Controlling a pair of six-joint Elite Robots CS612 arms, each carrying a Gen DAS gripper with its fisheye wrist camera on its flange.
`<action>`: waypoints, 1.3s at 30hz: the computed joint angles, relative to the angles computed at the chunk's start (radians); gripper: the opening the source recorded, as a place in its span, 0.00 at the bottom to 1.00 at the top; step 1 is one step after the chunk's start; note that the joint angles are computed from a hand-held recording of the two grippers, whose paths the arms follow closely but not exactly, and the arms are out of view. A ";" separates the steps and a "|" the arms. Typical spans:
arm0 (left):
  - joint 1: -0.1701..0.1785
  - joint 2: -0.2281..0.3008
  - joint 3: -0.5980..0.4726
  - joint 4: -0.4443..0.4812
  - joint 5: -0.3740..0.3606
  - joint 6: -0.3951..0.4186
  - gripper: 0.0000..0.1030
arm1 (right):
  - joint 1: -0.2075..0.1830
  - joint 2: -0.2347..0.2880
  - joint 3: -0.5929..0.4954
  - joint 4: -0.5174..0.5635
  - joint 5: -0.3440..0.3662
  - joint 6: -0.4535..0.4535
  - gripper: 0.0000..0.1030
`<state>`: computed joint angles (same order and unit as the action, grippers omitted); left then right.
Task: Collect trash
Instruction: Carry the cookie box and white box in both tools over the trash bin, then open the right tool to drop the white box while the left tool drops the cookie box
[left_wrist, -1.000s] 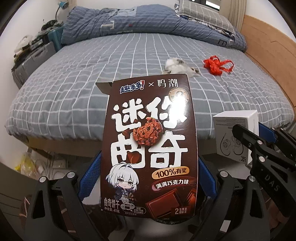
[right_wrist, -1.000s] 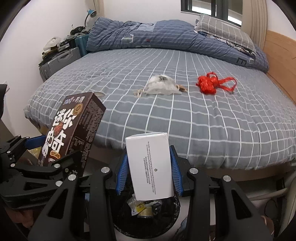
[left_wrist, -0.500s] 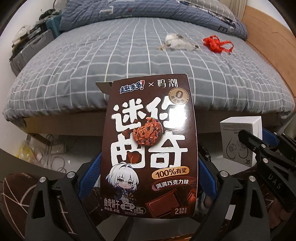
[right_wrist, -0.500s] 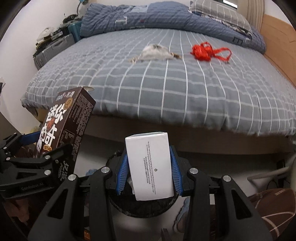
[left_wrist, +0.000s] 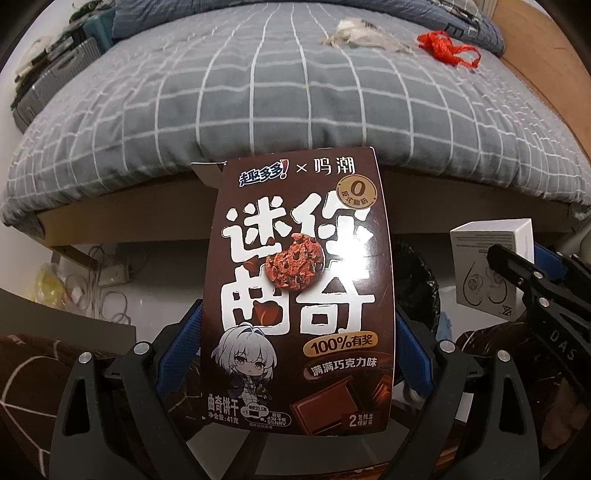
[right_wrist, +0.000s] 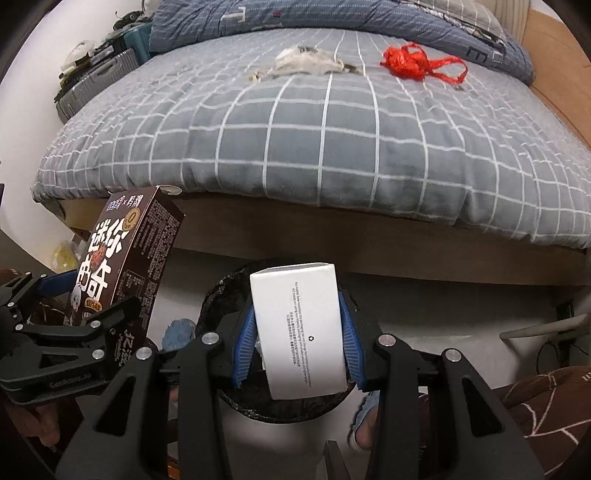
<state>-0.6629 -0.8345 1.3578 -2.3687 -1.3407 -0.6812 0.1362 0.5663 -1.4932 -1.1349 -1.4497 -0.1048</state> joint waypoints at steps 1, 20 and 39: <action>0.001 0.004 -0.003 0.006 -0.004 0.000 0.87 | 0.000 0.000 0.004 0.004 -0.002 0.001 0.39; 0.018 0.068 -0.050 0.034 -0.063 0.011 0.87 | 0.007 0.009 0.062 0.035 -0.017 0.009 0.39; 0.032 0.102 -0.080 0.045 -0.110 0.022 0.88 | 0.031 0.007 0.134 0.040 -0.046 -0.026 0.45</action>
<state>-0.6306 -0.7321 1.2774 -2.3234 -1.4511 -0.6592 0.1668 0.5732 -1.3595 -1.0951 -1.4952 -0.1312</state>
